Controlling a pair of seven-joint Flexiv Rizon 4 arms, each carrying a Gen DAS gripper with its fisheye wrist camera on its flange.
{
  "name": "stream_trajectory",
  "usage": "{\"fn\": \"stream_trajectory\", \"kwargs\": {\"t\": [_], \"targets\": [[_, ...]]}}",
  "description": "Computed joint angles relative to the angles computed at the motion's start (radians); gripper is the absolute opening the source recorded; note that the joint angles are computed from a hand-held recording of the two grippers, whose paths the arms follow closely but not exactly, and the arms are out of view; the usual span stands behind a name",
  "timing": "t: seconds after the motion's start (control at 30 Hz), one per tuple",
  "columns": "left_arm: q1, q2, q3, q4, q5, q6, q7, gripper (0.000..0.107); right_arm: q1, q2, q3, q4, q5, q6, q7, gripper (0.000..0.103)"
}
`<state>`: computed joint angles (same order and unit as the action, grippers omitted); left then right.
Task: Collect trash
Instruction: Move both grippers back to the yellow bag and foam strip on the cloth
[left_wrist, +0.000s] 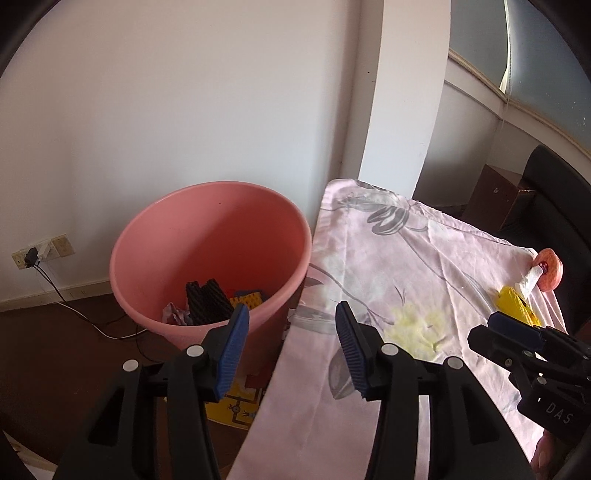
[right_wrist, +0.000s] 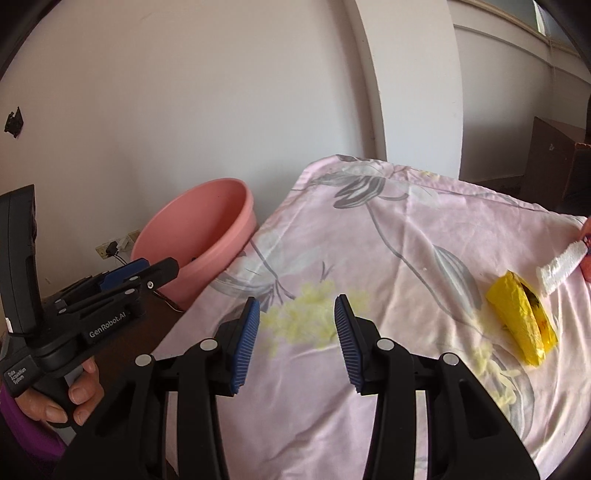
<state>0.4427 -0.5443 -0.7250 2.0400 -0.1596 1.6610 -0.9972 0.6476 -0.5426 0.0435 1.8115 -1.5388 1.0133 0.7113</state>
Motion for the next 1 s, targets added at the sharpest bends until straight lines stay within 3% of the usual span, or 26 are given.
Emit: {"fn": "stream_trajectory", "kwargs": {"t": [0.6,1.0], "targets": [[0.006,-0.005,-0.109,0.021,-0.057,-0.101,0.092,0.048,-0.038,0.207,0.105,0.318,0.069,-0.227,0.232,0.043],[-0.120,0.011,-0.122,-0.001,-0.180,-0.237,0.213,0.048,-0.045,0.294,0.164,0.439,0.170,-0.343,0.304,0.043]]}}
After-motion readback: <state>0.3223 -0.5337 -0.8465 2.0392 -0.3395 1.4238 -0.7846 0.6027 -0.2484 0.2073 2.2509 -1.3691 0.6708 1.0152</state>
